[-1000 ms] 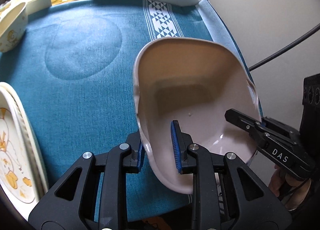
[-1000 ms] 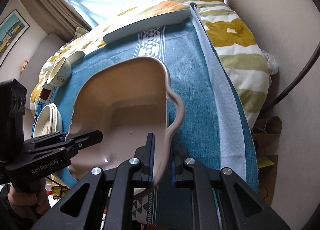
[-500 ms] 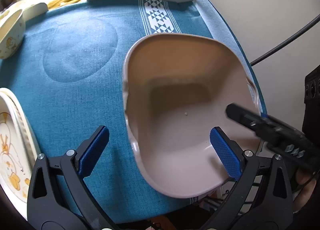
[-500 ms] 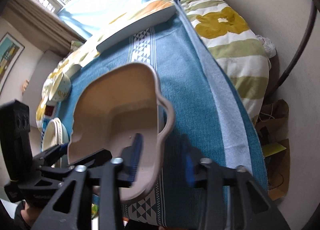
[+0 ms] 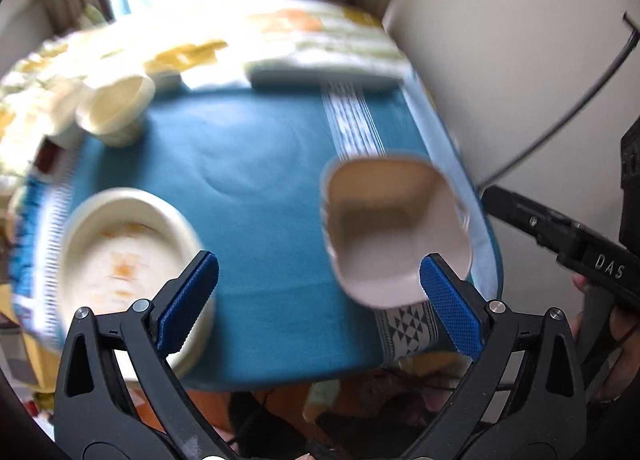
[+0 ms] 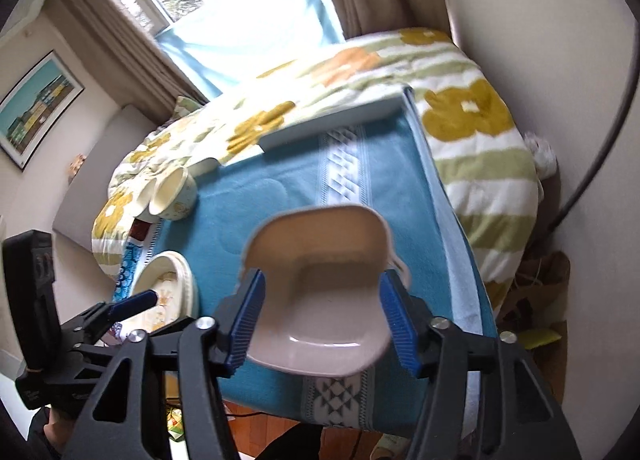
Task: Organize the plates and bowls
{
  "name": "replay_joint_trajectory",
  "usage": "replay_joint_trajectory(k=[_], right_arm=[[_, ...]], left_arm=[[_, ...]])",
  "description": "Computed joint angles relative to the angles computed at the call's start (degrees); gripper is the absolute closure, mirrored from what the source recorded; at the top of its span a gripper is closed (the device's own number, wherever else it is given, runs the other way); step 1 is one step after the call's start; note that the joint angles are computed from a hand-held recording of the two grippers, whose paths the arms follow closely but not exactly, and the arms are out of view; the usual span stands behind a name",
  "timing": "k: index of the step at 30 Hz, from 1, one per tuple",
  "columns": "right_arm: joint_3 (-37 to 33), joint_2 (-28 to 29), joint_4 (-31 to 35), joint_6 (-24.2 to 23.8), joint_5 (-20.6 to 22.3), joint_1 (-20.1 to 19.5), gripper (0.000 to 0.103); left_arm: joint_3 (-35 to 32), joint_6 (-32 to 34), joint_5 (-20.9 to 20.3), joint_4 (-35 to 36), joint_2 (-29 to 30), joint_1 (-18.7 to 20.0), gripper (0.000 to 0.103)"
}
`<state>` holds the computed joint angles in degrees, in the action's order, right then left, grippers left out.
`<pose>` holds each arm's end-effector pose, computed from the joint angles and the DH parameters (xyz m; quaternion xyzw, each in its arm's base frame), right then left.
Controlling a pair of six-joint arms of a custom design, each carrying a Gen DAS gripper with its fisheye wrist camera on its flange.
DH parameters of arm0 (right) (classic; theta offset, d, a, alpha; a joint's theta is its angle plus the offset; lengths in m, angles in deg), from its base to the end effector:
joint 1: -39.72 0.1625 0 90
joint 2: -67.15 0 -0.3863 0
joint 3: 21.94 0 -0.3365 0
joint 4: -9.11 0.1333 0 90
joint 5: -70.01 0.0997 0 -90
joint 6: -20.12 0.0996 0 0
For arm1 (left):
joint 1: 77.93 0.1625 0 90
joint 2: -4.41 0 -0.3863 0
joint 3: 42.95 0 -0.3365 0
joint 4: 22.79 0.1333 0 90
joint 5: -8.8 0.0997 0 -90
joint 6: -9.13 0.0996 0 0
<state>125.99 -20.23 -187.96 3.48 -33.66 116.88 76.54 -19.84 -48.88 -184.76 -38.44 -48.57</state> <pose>0.0355 -0.3383 0.2611 -0.0167 -0.9132 0.3514 0.2055 -0.3038 -0.3849 0.0058 0.2728 0.9202 -0.1682 0.2249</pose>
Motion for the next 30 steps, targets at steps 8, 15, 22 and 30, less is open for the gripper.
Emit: replay_joint_trajectory(k=[8,15,22,30], right_arm=[[-5.1,8.9,-9.2,-4.6,-3.2,12.9,0.003],[-17.4,18.3,0.9,-5.9,-12.1,22.0,0.003],[-32.1,30.2,7.0,-1.1,-16.4,24.7,0.003],[-50.1,43.8,20.2,6.0,-17.0,22.0,0.003]], left_arm=[[3.7,-3.4,16.7,6.7,-9.6,-1.6,0.0],[3.0,3.7,14.6,2.3,-15.5,6.8,0.0],[-7.2,11.0,10.8,5.0,-14.9,18.0,0.0],[-24.6,18.4,0.4,13.2,-6.4,30.2,0.011]])
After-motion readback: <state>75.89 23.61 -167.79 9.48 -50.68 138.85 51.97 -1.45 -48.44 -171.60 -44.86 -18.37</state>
